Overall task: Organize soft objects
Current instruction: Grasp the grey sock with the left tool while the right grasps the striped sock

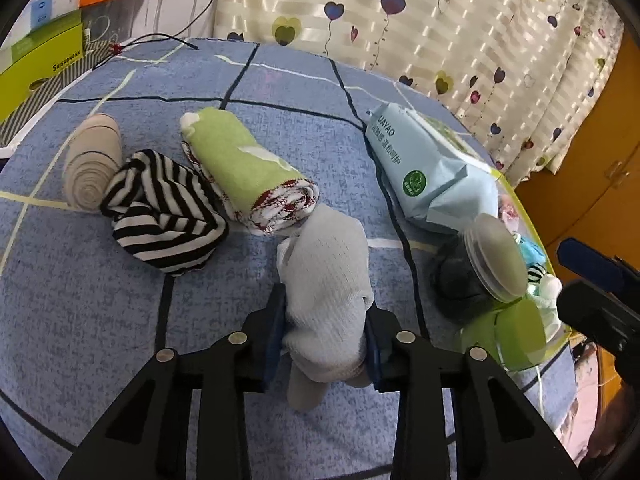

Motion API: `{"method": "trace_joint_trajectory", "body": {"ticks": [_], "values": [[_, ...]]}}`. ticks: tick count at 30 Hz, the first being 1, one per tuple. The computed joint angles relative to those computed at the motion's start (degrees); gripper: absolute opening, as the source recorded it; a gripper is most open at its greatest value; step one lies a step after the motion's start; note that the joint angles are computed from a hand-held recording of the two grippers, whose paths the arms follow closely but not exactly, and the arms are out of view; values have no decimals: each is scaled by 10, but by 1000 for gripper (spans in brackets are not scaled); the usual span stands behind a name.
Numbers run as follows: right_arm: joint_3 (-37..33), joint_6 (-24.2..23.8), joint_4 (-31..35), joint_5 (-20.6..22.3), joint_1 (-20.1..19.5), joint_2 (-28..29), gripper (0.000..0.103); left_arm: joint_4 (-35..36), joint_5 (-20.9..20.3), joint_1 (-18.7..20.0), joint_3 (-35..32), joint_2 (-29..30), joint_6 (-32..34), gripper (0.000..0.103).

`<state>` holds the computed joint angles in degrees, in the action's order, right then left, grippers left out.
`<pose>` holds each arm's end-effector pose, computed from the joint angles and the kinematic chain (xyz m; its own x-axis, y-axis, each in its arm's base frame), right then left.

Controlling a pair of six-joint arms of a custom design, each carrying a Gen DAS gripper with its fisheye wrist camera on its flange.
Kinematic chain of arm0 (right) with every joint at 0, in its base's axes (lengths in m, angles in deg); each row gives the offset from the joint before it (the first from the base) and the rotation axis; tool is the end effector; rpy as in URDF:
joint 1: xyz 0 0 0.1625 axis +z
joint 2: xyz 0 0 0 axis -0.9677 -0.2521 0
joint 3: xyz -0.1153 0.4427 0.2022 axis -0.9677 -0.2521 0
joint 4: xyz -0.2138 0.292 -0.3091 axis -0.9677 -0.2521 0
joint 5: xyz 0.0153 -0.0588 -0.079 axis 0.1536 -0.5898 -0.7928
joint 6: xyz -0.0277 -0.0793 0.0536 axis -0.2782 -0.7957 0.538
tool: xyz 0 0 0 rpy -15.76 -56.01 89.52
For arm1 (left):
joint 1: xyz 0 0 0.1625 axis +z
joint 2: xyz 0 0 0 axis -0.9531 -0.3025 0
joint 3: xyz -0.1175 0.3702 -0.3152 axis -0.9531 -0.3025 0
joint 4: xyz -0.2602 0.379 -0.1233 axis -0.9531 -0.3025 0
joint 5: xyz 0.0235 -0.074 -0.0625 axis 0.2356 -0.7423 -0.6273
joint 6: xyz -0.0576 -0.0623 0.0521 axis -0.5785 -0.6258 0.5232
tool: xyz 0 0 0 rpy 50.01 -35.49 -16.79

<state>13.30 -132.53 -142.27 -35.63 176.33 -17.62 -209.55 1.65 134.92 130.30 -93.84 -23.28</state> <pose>0.2810 -0.8217 0.1500 -0.4627 -0.8211 0.3342 -0.8838 0.4565 -0.1021 -0.1319 -0.7067 0.2083 -0.8546 -0.3456 -0.3875 0.0634 0.6713 -0.7384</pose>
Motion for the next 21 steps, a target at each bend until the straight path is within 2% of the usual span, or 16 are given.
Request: {"method": "trace_joint_trajectory", "body": {"ticks": [12,21], "values": [[10,10,5,13,2,-11,62,-56,19,-23,37,-24,11,34],[13,13,14,7,12,-9,62,-109,35,-32,70,-45,18,34]]}}
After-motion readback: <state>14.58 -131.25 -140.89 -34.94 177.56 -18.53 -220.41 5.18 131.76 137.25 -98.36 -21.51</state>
